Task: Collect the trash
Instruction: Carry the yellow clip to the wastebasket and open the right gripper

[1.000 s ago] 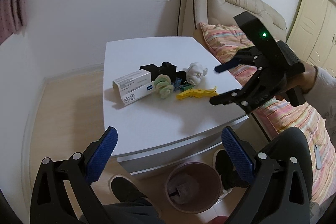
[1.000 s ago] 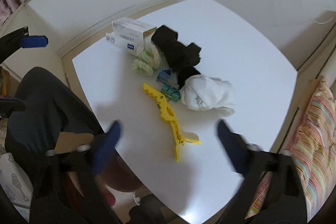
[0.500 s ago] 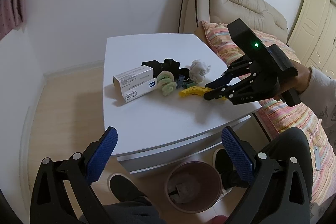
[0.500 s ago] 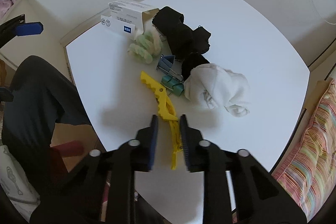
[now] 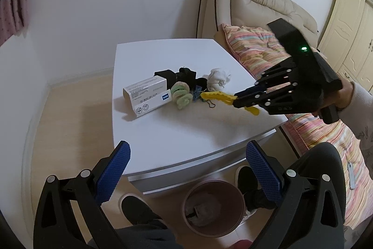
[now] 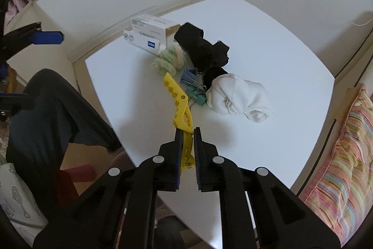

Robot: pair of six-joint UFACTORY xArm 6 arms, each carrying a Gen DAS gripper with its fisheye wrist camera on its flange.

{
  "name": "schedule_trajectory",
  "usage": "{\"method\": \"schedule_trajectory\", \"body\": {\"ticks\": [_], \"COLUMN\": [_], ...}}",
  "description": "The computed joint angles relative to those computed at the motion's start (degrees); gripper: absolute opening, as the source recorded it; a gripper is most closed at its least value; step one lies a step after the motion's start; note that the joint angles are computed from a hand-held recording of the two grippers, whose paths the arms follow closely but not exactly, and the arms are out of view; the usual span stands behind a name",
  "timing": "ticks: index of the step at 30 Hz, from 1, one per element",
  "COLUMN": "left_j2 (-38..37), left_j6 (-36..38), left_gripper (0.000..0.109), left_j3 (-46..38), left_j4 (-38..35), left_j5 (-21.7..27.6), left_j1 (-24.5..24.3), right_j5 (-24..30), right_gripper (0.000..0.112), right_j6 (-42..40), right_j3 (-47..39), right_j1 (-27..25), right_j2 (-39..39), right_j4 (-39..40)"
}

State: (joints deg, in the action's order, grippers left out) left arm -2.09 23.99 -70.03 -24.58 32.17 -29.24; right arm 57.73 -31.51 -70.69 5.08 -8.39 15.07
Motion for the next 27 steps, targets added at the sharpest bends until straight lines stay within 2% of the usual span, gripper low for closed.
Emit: {"method": "schedule_trajectory", "body": {"ticks": [15, 27], "left_j2": [-0.45, -1.05], "left_j6": [-0.26, -0.46], "left_gripper": [0.095, 0.095], "left_j3": [0.01, 0.52], "left_j4": [0.47, 0.92], "left_j5": [-0.26, -0.23], "left_j1": [-0.15, 0.05], "right_j5": [-4.16, -4.01], "right_gripper": [0.009, 0.009], "right_j6": [7.57, 12.83], "right_j3": [12.38, 22.73], "right_j1": [1.07, 4.34], "right_j2": [-15.83, -26.85], "right_j4": [2.93, 2.73]}}
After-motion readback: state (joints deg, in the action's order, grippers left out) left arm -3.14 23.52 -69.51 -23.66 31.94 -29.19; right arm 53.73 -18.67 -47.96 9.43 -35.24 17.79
